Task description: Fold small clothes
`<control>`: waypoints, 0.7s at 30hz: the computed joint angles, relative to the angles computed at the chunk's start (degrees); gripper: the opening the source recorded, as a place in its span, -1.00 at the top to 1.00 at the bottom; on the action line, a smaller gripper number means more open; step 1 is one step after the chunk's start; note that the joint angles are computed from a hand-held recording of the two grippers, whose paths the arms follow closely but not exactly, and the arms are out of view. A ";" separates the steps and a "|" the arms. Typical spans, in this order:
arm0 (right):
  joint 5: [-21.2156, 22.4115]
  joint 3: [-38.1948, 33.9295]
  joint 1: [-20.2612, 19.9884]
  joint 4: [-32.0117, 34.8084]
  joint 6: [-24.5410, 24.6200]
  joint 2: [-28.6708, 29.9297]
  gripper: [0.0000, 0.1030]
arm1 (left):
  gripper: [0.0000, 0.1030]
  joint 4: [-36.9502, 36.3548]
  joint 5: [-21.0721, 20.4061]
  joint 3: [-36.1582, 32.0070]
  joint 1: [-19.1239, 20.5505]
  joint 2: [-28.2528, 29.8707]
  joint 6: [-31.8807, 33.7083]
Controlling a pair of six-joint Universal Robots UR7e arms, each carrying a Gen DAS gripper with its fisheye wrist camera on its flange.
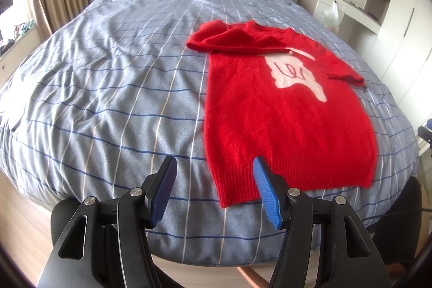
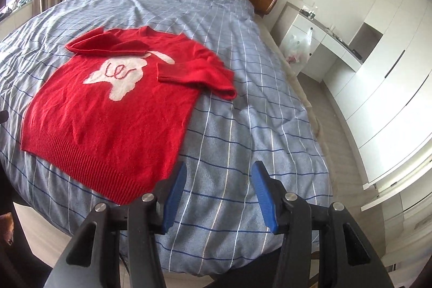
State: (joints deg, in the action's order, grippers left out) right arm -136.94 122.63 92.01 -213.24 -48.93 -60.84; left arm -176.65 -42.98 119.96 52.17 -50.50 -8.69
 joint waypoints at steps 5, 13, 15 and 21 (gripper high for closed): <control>11.64 -2.04 -4.92 10.92 1.35 -1.58 -0.07 | -0.46 -8.37 3.19 -2.74 0.19 4.17 4.43; 22.62 -20.01 -6.27 18.35 -11.10 9.85 -0.07 | -0.47 -12.02 6.55 -3.41 1.27 7.54 2.48; 21.75 -26.04 -5.81 21.23 -14.71 14.65 -0.07 | -0.47 -10.66 7.38 -2.60 1.32 7.01 0.58; 17.85 -41.54 -7.56 29.76 -11.70 25.05 0.00 | -0.48 -8.25 10.20 -1.02 2.15 4.87 -2.65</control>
